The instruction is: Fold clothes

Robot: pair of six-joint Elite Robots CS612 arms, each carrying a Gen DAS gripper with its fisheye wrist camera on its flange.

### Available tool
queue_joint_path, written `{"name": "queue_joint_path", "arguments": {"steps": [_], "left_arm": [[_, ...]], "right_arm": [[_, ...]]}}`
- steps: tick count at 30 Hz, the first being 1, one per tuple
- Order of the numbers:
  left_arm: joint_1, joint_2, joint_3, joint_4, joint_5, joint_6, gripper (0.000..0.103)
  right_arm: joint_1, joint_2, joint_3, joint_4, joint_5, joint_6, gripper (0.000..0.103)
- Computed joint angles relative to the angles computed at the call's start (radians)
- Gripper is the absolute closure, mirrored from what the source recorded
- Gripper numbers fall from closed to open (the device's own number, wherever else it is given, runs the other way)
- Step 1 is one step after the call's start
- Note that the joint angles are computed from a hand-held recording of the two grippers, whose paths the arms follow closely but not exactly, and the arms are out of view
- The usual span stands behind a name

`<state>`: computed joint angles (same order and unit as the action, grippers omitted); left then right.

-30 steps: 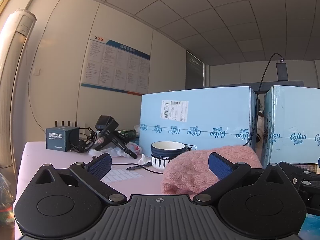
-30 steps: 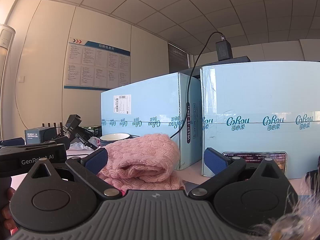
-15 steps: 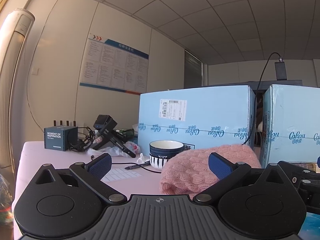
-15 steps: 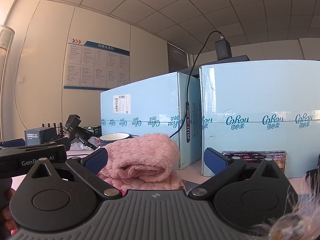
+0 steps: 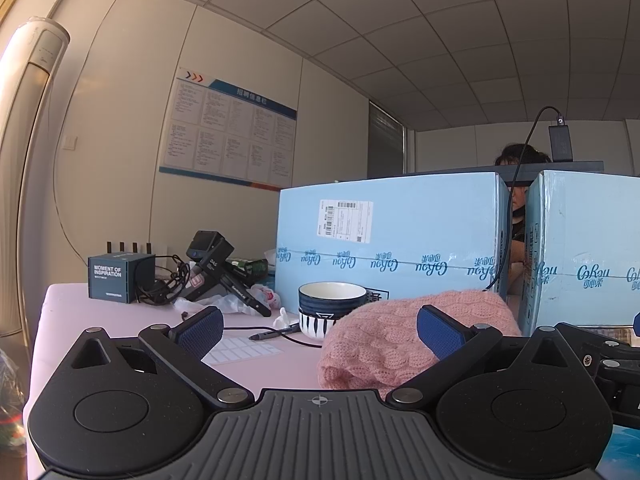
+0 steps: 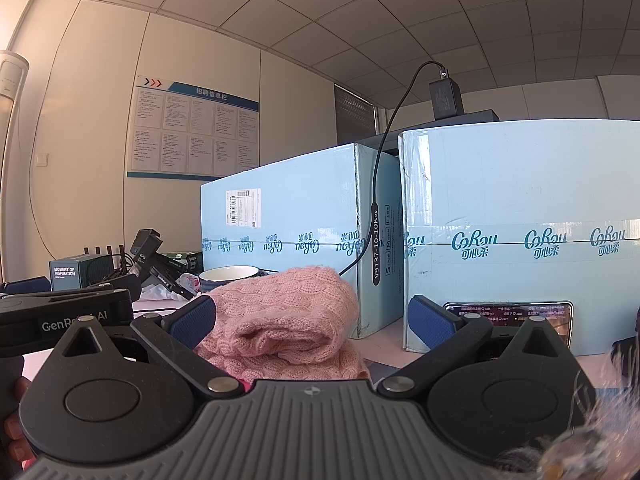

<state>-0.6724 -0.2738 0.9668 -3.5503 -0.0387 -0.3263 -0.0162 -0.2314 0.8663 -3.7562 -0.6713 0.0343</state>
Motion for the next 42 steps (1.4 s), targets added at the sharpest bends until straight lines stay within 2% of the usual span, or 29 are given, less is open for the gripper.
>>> {"name": "queue_joint_path", "arguments": {"steps": [5,7,19,22,42], "left_arm": [[0.000,0.007,-0.015,-0.024,-0.001,0.032,0.000],[0.000,0.015,-0.030,-0.057,-0.002,0.071,0.000],[0.000,0.028,-0.057,-0.099,-0.003,0.127,0.000],[0.000,0.037,-0.075,-0.132,-0.003,0.168,0.000],[-0.001,0.044,-0.091,-0.155,-0.001,0.200,0.000]], "right_arm": [[0.000,0.000,0.000,0.000,0.000,0.000,0.000],[0.000,0.000,0.000,0.000,0.000,0.000,0.000],[0.000,0.000,0.001,0.001,0.000,0.000,0.000],[0.000,-0.002,0.003,0.002,-0.001,-0.002,0.000],[0.000,-0.003,0.007,0.001,-0.001,-0.004,0.000]]}}
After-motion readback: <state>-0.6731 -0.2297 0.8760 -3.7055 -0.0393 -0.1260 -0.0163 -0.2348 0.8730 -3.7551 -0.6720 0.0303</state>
